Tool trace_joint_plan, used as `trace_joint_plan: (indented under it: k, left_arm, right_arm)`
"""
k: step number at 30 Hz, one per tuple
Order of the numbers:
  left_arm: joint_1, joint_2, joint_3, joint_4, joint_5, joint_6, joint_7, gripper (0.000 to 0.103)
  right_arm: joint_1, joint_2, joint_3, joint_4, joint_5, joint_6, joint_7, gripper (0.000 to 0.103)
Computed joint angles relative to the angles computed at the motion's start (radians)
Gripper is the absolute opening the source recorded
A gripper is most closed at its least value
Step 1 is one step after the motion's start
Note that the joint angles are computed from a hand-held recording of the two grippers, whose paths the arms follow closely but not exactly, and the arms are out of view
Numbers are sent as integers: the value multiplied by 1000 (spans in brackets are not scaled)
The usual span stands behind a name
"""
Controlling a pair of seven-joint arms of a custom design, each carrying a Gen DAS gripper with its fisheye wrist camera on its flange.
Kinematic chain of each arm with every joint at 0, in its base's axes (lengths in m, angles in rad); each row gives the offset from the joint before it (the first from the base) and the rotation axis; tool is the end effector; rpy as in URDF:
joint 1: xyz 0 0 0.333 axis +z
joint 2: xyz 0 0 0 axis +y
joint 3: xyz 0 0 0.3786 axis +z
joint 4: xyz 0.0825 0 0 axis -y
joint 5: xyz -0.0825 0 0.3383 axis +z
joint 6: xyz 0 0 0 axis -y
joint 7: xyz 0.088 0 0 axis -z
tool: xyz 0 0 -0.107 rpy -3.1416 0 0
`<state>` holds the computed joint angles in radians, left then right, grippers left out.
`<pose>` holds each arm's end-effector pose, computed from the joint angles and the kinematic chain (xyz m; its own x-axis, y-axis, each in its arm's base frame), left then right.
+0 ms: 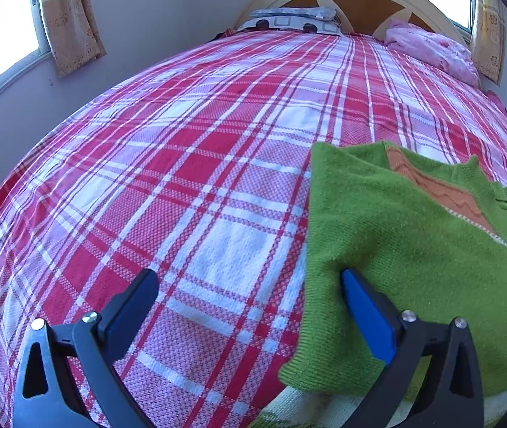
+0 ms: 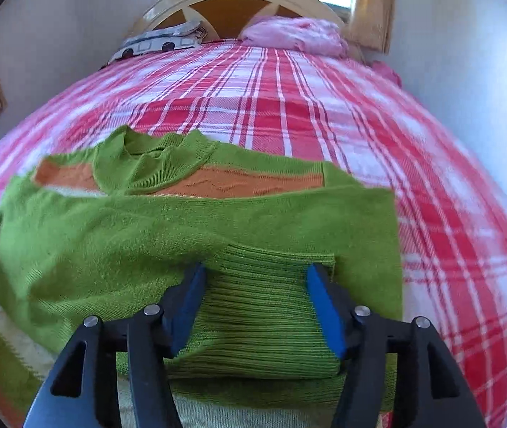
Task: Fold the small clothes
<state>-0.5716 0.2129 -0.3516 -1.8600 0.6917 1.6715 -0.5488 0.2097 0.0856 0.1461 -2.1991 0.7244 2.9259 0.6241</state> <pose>0.3902 -0.3875 0.4839 0.8423 -0.5341 -0.0722 -0.4512 -0.6255 -0.6366 0.5293 0.1496 0.4989 0.5848 -0.8106 0.0305 -0.6036 -0.4601 -0.6511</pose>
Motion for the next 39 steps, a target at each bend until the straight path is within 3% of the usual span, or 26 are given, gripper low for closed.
trace_joint_plan:
  k: [3, 6, 9, 11, 13, 17, 19, 21, 26, 31, 34, 39]
  left_arm:
    - [4, -9, 0, -15, 1, 26, -14, 103]
    - [5, -10, 0, -17, 2, 32, -17, 103]
    - [4, -10, 0, -17, 3, 28, -15, 103]
    - [11, -35, -1, -56, 7, 79, -35, 103]
    - [27, -94, -1, -145, 12, 200, -84, 103]
    - [7, -133, -28, -189, 39, 259, -86, 103]
    - [-17, -151, -49, -199, 59, 266, -56, 103]
    - [-57, -176, -78, -211, 83, 237, -43, 103]
    - [-164, -249, -158, -255, 127, 196, -25, 103]
    - [-247, -267, -207, -282, 126, 204, -83, 103]
    - [-287, -241, -225, -286, 137, 233, -187, 102]
    - [-352, -161, -237, -238, 157, 224, -266, 96]
  right_arm:
    - [17, -38, -25, -44, -154, 12, 90, 61]
    - [21, -88, -46, -100, -119, 10, 38, 61]
    - [35, -142, -97, -136, 6, -55, -63, 61]
    - [36, -168, -123, -156, -46, -104, -28, 61]
    - [44, -208, -138, -214, -119, -87, -3, 62]
    - [117, -311, -252, -304, 27, -109, -170, 62]
    - [139, -356, -300, -332, 88, -127, -227, 63]
    - [109, -398, -300, -369, 23, -143, -179, 63]
    - [165, -600, -423, -477, 39, -175, -308, 63]
    - [141, -694, -525, -490, -26, -331, -230, 63]
    - [109, -727, -545, -501, -32, -396, -187, 63]
    - [78, -815, -552, -545, -62, -419, -190, 63]
